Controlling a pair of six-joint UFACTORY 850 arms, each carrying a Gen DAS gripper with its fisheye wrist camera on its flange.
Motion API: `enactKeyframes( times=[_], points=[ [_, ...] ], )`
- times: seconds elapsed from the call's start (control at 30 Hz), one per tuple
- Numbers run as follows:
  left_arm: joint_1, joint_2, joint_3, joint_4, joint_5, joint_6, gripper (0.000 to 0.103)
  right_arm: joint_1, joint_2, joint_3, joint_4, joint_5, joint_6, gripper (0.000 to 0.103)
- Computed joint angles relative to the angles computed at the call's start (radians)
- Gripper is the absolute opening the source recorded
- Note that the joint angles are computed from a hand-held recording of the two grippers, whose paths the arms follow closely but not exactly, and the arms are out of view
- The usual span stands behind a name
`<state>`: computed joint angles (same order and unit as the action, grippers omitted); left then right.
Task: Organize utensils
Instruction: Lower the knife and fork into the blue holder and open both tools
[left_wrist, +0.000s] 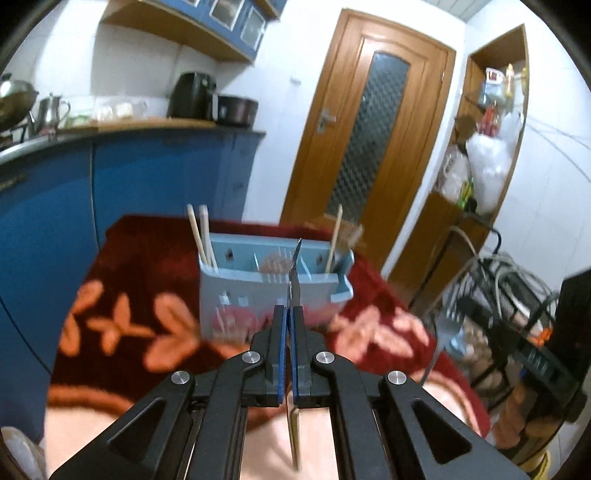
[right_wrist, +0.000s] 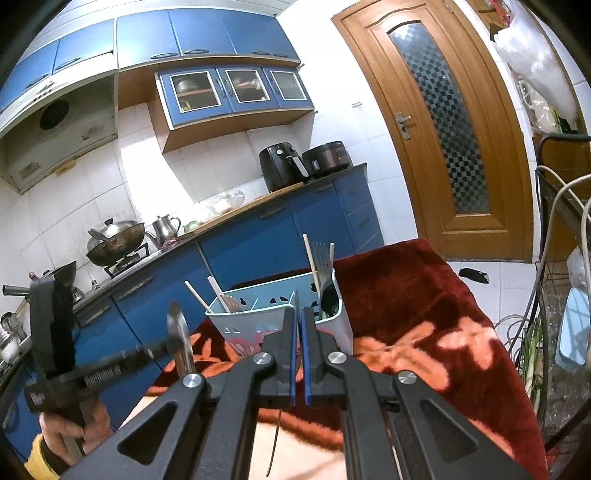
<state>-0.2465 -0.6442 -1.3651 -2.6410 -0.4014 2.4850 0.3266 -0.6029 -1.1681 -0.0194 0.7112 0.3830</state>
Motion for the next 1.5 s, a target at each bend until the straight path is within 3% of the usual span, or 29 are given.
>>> enactKeyframes(
  times=[0.3, 0.47, 0.8, 1.13, 1.4, 1.5],
  points=[
    [0.02, 0.01, -0.075, -0.153, -0.077, 0.141, 0.001, -0.003, -0.01, -0.037, 0.012, -0.017, -0.031, 0.004],
    [0.02, 0.022, -0.112, -0.313, -0.117, 0.313, 0.001, -0.012, -0.025, -0.059, 0.002, -0.031, -0.024, 0.004],
    [0.024, -0.069, -0.253, -0.498, -0.074, 0.516, 0.001, -0.02, -0.041, -0.095, 0.017, -0.063, -0.045, 0.004],
    [0.031, -0.145, -0.296, -0.395, -0.037, 0.373, 0.001, -0.008, -0.071, -0.202, 0.17, -0.051, -0.254, 0.004],
    [0.03, -0.169, -0.298, -0.375, -0.03, 0.363, 0.001, -0.005, -0.161, -0.363, 0.257, -0.042, -0.35, 0.004],
    [0.032, -0.176, -0.3, -0.369, -0.03, 0.359, 0.001, 0.005, -0.206, -0.428, 0.332, -0.027, -0.46, 0.004]
  ],
)
